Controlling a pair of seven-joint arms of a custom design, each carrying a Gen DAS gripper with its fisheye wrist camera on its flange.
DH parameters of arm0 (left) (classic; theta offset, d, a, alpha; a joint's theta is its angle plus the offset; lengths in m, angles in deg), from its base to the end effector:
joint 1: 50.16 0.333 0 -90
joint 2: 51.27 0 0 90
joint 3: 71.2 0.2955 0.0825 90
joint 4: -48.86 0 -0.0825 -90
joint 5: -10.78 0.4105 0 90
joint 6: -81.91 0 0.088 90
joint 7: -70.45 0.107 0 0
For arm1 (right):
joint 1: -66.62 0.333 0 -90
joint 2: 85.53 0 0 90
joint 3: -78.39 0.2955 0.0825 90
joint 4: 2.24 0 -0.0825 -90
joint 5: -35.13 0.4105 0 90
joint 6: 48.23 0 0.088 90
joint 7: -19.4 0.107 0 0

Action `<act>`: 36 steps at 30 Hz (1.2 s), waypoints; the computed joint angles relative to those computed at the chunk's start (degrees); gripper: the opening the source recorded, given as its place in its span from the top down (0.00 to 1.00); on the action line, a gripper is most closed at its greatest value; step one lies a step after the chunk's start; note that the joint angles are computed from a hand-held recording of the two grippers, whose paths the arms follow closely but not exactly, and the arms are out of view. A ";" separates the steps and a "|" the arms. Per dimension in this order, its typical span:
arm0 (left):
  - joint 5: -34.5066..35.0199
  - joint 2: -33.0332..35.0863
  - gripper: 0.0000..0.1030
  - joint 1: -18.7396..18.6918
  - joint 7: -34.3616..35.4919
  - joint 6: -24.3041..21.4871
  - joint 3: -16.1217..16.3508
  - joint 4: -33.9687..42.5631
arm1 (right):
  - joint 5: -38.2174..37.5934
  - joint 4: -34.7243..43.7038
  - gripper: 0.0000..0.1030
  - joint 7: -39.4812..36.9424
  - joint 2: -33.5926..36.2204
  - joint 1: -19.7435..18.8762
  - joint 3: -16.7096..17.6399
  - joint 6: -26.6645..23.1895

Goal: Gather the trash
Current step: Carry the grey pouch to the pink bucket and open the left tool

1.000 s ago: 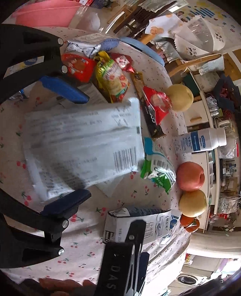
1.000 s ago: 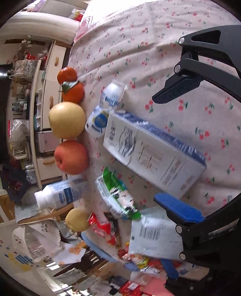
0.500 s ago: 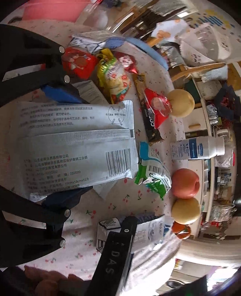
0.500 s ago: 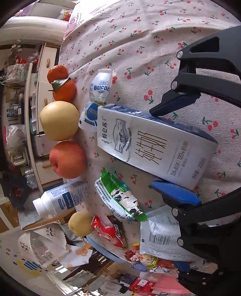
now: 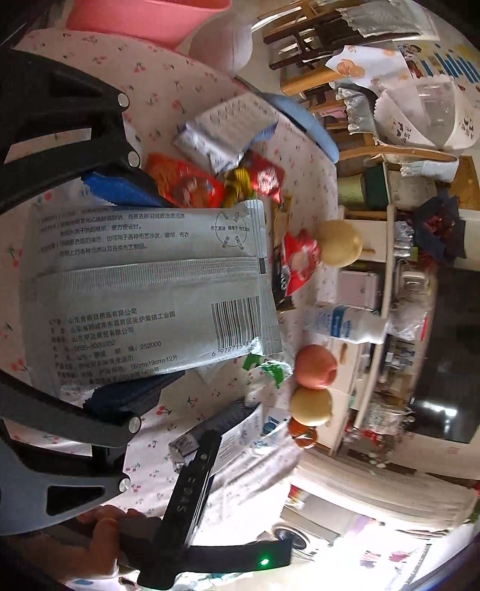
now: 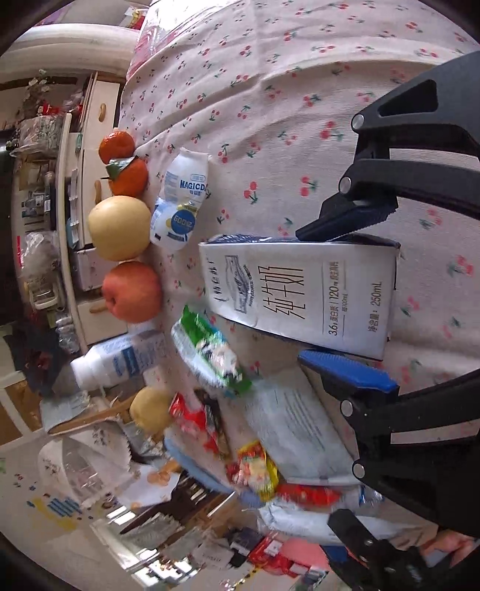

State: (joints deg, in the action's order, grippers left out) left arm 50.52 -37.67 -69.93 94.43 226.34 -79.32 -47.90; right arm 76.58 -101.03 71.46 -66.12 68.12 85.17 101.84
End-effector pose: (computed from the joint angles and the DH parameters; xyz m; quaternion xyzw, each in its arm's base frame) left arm 0.6152 -0.3232 0.4957 -0.7253 0.5748 -0.2880 0.2462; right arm 0.7010 0.0787 0.4144 -0.7339 0.5688 -0.0832 0.3618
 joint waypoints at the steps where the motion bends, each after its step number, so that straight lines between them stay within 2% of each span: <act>1: -0.01 -0.94 0.24 0.21 -0.37 0.77 0.10 -1.14 | 2.17 -1.34 0.42 -1.66 -1.32 -0.77 0.76 0.06; 6: 3.07 -7.16 0.24 2.08 -3.86 3.53 0.01 -7.23 | 11.06 -4.78 0.43 -6.61 -5.64 -1.26 1.05 -1.68; 10: 5.47 -12.16 0.24 4.95 -7.33 5.21 -0.83 -11.92 | 21.28 -6.12 0.43 -10.18 -8.47 -1.23 0.23 -7.98; 15: 7.17 -19.57 0.24 9.81 -12.22 5.41 -2.15 -19.03 | 29.03 -8.21 0.43 -12.63 -12.30 2.01 -1.04 -14.77; 20: 8.70 -28.86 0.24 15.87 -18.25 4.22 -3.58 -27.55 | 30.23 -7.20 0.43 -13.25 -13.92 7.54 -0.55 -19.58; 24: 7.28 -35.98 0.24 20.78 -22.06 3.17 -4.12 -34.57 | 28.72 -2.90 0.43 -12.43 -11.94 12.46 1.47 -21.82; 31: 2.08 -44.17 0.24 28.34 -25.33 3.81 -4.40 -43.85 | 21.70 5.88 0.42 -9.31 -5.50 20.02 5.76 -18.54; 33: 0.28 -45.45 0.24 30.08 -25.64 5.05 -4.35 -45.78 | 19.60 8.42 0.41 -7.96 -3.19 21.41 6.80 -17.34; 36: -2.56 -46.06 0.24 32.30 -25.69 3.83 -4.75 -47.16 | 16.21 13.79 0.40 -4.54 1.86 23.02 8.27 -16.74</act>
